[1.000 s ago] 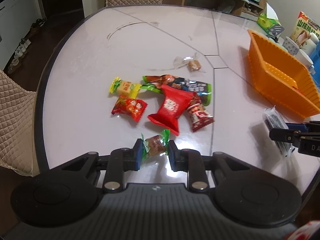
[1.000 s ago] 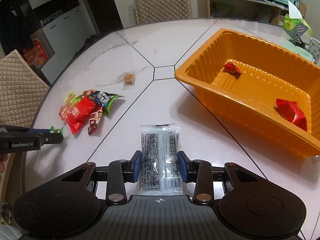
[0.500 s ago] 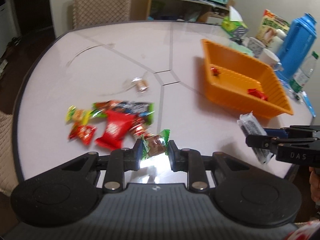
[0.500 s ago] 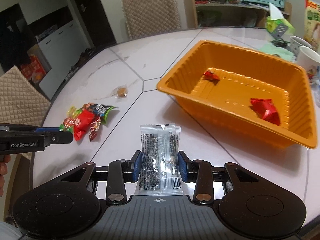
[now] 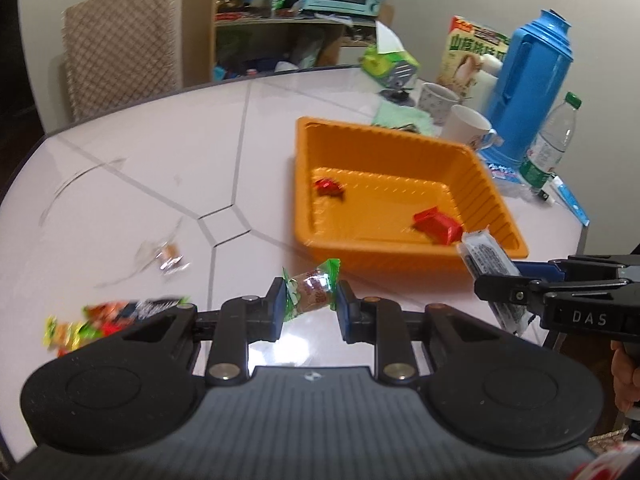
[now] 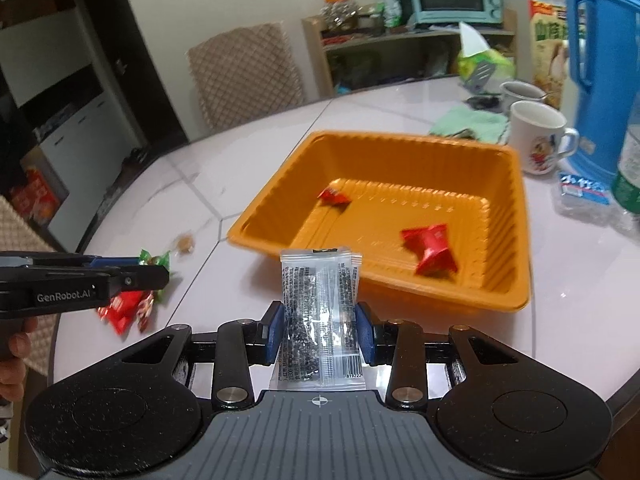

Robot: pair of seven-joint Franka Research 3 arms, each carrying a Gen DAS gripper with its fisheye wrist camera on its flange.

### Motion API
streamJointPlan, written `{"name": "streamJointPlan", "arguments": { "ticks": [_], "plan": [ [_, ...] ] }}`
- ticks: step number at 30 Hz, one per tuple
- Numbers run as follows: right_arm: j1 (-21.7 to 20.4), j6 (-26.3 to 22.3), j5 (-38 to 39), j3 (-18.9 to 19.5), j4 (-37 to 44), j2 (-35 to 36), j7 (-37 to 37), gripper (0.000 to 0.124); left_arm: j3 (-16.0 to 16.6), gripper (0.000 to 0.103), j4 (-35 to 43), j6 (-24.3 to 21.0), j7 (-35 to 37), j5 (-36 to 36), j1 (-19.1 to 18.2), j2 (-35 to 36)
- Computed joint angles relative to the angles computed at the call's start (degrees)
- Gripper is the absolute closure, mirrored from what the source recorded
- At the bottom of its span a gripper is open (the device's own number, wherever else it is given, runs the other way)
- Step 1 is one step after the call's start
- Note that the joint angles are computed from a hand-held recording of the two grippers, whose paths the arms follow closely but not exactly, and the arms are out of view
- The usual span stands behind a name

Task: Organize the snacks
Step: 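Carry both snacks over the orange tray and open the left tool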

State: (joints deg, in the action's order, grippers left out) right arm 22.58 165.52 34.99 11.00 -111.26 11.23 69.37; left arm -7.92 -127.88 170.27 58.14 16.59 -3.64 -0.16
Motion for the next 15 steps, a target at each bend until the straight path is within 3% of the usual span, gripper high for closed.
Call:
{"name": "streamJointPlan", "arguments": {
  "ticks": [15],
  "plan": [
    [-1.71,-0.04,-1.88,-0.47,10.18,7.53,2.92,0.085,-0.64,0.08,17.17,-3.72,3.63,-1.61,-1.02,13.7]
  ]
}}
